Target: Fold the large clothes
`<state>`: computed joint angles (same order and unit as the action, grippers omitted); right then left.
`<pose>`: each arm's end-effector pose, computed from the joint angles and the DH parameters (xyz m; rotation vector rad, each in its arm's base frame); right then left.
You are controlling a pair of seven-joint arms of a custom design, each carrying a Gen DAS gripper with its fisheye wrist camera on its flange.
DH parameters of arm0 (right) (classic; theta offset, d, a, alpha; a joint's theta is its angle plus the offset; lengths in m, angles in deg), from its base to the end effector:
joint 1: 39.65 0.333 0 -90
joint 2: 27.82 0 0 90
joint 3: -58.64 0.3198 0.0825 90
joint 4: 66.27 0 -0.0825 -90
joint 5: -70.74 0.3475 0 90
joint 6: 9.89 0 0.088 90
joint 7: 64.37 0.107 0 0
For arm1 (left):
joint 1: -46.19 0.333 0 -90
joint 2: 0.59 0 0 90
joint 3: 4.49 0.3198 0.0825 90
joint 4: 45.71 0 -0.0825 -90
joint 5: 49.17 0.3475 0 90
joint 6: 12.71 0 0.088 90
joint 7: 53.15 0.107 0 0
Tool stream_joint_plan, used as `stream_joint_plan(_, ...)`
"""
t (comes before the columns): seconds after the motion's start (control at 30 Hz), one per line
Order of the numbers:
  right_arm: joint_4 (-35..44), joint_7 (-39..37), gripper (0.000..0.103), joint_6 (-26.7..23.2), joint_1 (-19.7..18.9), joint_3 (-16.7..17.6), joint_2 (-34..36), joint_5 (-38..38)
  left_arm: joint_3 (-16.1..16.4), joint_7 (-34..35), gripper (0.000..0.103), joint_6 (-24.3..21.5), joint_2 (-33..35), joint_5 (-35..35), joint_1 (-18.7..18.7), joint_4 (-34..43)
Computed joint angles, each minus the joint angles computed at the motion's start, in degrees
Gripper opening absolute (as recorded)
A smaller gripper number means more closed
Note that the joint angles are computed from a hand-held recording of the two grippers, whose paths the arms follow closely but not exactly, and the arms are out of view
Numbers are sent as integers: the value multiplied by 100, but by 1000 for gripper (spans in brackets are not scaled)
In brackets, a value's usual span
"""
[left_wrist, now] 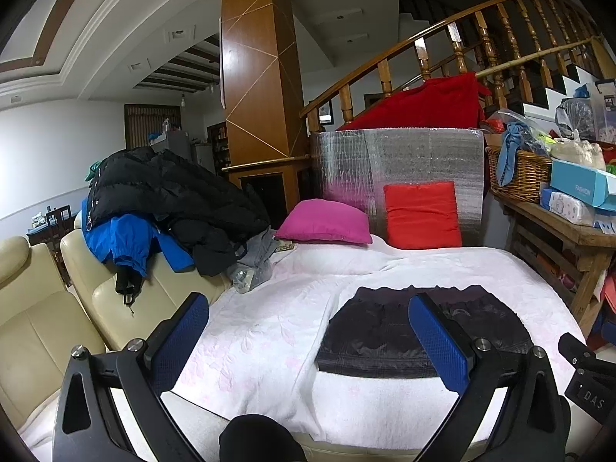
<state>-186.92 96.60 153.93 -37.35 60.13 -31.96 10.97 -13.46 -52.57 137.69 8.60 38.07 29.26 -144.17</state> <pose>0.5289 0.0828 0.5444 -1.4118 1.8628 -0.9631 0.5493 -0.2851 0.5702 -1.3915 1.4162 -0.9334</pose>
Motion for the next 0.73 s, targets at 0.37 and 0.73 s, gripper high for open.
stream_joint_plan(0.37, 396, -645, 84, 64, 228, -152, 397, 519, 36, 269, 103, -59, 161, -353, -14, 246)
stream_joint_plan(0.73, 991, -1287, 84, -3, 519, -502, 967, 1189, 252, 950, 103, 240, 797, -841, -234, 1038)
